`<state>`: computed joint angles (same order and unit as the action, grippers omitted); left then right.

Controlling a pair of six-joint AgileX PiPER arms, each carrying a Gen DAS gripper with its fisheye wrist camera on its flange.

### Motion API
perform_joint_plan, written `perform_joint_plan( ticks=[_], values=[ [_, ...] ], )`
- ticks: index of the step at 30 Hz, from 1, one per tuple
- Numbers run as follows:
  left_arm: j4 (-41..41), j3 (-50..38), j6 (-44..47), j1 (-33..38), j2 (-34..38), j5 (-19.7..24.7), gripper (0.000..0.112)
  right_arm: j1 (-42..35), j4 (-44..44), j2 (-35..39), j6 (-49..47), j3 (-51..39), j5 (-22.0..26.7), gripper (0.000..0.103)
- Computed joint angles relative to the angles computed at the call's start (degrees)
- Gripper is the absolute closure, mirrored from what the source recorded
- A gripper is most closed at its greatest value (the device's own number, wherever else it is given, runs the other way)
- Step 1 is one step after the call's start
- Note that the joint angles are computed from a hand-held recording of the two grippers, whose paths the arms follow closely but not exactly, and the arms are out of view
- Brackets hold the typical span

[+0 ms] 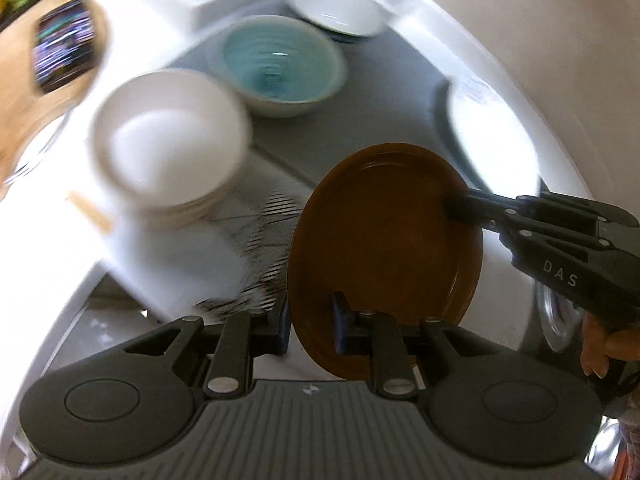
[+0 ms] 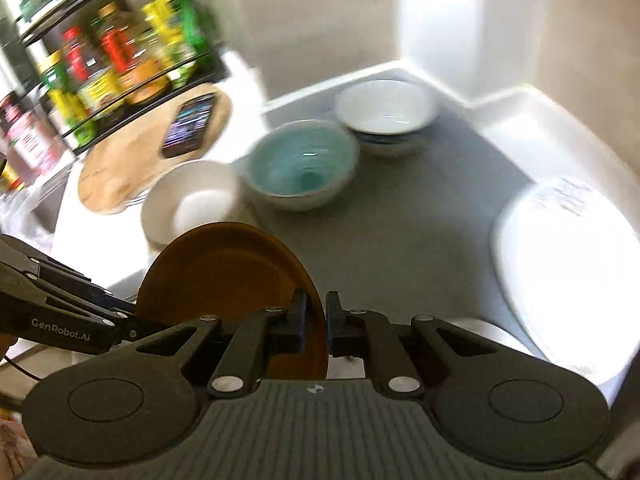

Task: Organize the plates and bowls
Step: 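Lower the orange plate onto the large white plate and open both tools, then move both tools to the white flower-patterned square plate on the mat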

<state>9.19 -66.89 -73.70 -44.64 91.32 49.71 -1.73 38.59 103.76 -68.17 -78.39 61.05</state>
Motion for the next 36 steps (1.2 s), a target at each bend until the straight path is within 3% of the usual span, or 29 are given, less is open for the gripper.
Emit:
perform_joint_plan(
  ticks=[6, 12, 17, 26, 27, 29, 30, 31, 32, 34, 36],
  values=[
    [-9.0, -12.98, 18.07, 2.84, 12.42, -1.99, 0.089, -7.25, -3.91, 0.65, 4.46, -1.24, -2.5, 0.092],
    [-15.27, -28.4, 30.33, 3.47, 25.5, 2.41, 0.089, -12.97, -7.34, 2.75, 8.11, -0.54, -5.88, 0.092],
    [-15.27, -37.36, 33.86, 2.77, 32.26, 6.9, 0.089, -15.23, -8.48, 4.96, 9.23, 0.44, -8.39, 0.092],
    [-11.49, -39.46, 33.7, 0.89, 33.89, 7.42, 0.088, -15.24, -8.96, 7.35, 9.17, 0.63, -11.41, 0.091],
    [-9.57, -40.07, 32.28, 0.32, 34.08, 7.78, 0.085, -14.86, -9.21, 7.15, 9.52, 0.84, -12.04, 0.089],
    [-6.63, -40.25, 29.83, -0.55, 33.65, 7.75, 0.052, -13.97, -10.54, 6.2, 9.99, 2.17, -14.5, 0.066],
    [-6.52, -39.25, 29.53, -0.63, 32.75, 6.45, 0.043, -13.69, -10.87, 5.47, 10.06, 3.21, -16.16, 0.045],
    [-5.92, -38.7, 29.11, -0.92, 32.08, 5.63, 0.027, -13.51, -10.41, 4.46, 9.38, 4.58, -18.14, 0.032],
    [-3.18, -39.74, 27.51, -1.74, 32.11, 7.04, 0.012, -13.34, -9.57, 3.38, 8.13, 5.91, -19.83, 0.028],
    [4.01, -41.97, 23.79, -3.75, 32.68, 10.14, 0.009, -13.38, -7.81, 1.66, 5.28, 7.78, -21.77, 0.024],
    [6.11, -42.71, 23.01, -4.23, 32.74, 11.24, 0.009, -13.76, -6.63, 0.61, 4.56, 8.37, -21.55, 0.022]
  ],
)
